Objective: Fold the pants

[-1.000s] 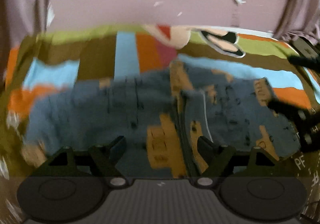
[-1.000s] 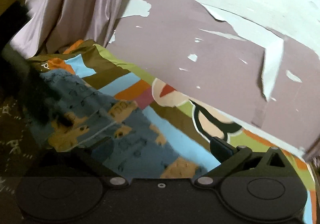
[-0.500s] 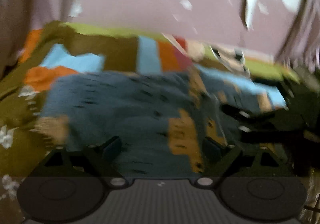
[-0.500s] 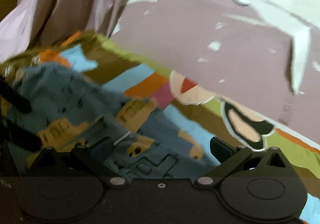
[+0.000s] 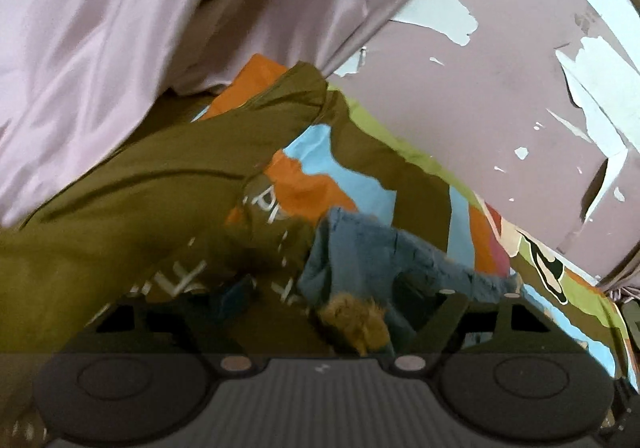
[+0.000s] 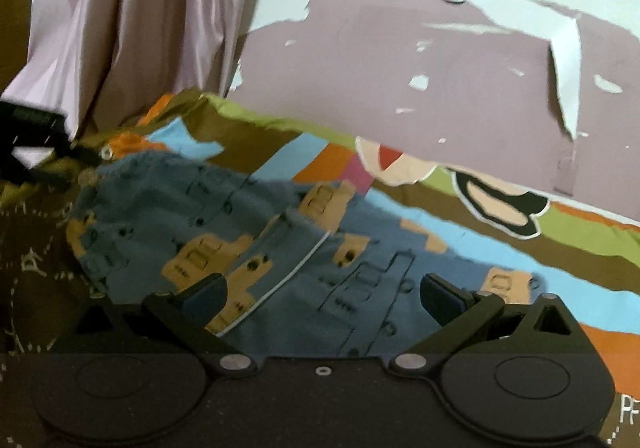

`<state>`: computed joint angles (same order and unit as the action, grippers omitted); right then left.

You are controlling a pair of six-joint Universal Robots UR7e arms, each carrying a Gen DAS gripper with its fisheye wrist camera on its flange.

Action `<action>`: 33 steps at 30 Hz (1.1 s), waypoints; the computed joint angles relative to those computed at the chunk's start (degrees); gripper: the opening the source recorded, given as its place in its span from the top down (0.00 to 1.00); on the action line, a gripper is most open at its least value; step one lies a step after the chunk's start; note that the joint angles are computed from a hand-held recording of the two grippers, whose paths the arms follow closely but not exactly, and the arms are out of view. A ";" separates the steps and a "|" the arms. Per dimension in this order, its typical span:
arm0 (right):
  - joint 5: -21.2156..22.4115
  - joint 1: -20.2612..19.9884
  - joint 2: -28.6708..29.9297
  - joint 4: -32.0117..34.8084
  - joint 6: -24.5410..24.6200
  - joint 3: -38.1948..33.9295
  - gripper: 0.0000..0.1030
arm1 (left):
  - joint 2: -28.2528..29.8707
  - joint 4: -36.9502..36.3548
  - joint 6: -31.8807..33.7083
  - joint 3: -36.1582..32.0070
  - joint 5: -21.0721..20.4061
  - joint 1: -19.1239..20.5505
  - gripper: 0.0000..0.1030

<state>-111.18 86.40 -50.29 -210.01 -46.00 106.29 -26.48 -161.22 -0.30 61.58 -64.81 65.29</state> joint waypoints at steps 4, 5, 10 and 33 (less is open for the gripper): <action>-0.38 -0.20 0.25 0.13 0.53 0.12 0.01 | 2.43 5.30 0.27 -4.97 -3.06 1.03 0.24; -0.26 -0.28 0.16 0.30 0.77 0.21 0.01 | 2.57 5.59 0.56 -5.28 -3.50 1.14 0.25; 0.37 -0.78 -0.33 1.72 2.33 0.32 0.01 | 1.83 7.66 0.95 -4.98 -7.60 1.69 0.25; 0.43 -0.78 -0.63 3.19 2.63 0.28 0.01 | 1.54 14.28 -14.14 -9.09 -8.01 0.97 0.83</action>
